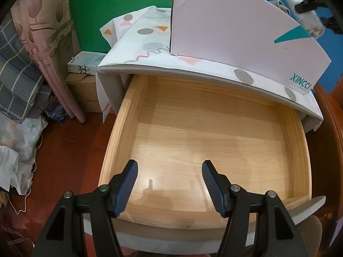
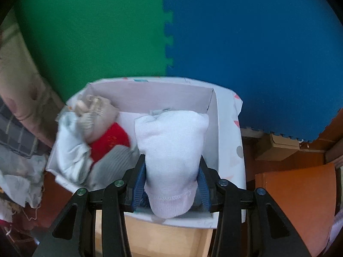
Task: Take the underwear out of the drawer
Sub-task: 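Carry the white sock up over the white box with the right tool, then lower the white sock into the box and open the right tool, then move the empty right tool back over the empty drawer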
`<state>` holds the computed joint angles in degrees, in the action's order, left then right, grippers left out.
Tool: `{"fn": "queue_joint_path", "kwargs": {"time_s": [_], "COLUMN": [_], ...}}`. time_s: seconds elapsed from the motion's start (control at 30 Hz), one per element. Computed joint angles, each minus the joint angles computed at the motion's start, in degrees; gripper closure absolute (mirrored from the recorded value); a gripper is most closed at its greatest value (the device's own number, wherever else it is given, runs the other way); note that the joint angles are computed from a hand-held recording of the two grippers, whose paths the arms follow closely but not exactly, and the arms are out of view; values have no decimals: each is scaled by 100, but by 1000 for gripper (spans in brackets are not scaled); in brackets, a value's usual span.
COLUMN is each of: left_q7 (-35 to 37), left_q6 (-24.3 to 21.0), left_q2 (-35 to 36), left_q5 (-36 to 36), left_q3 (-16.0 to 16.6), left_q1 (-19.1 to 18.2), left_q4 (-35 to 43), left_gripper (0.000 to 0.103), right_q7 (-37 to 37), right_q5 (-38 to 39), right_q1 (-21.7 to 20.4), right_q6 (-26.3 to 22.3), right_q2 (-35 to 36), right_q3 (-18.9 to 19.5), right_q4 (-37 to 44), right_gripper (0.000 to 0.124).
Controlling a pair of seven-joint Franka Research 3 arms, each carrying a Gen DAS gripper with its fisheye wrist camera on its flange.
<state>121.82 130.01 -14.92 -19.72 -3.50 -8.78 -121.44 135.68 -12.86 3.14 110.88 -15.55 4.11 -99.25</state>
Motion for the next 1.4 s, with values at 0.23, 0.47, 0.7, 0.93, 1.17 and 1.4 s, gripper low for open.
{"fn": "queue_joint_path", "kwargs": {"time_s": [0.23,0.47,0.7,0.93,1.17,1.4], "left_q7": [66,99,123,199,321,386], "left_q6": [-20,56,197,335,515,584], "left_q2": [14,-19,-141,-333,-575,-770], "left_q5": [-34,-13,10,-44,-43,-22], "left_q3": [5,-15,-2,52,150,214], "left_q1": [-2,-17,-60,-143,-245,-302], "left_q4": [18,-40,-166,-338,-554,-753], "left_gripper": [39,39,39,39,39,39], "right_q7": [23,81,448,1294,2150,2775], "right_q5": [96,38,-493,-835,-602,-576], "right_q1": [-8,3,-36,-108,158,501], "right_q6": [14,267,646,850,917,1081], "right_q2": [312,139,-745,-1926,-2459,-2393], "right_q3": [-129,-125,283,1116,1765,2029], "right_q4": [-32,-372,-990,-2014,-3014,-3526], "right_gripper": [81,70,45,25,24,24]}}
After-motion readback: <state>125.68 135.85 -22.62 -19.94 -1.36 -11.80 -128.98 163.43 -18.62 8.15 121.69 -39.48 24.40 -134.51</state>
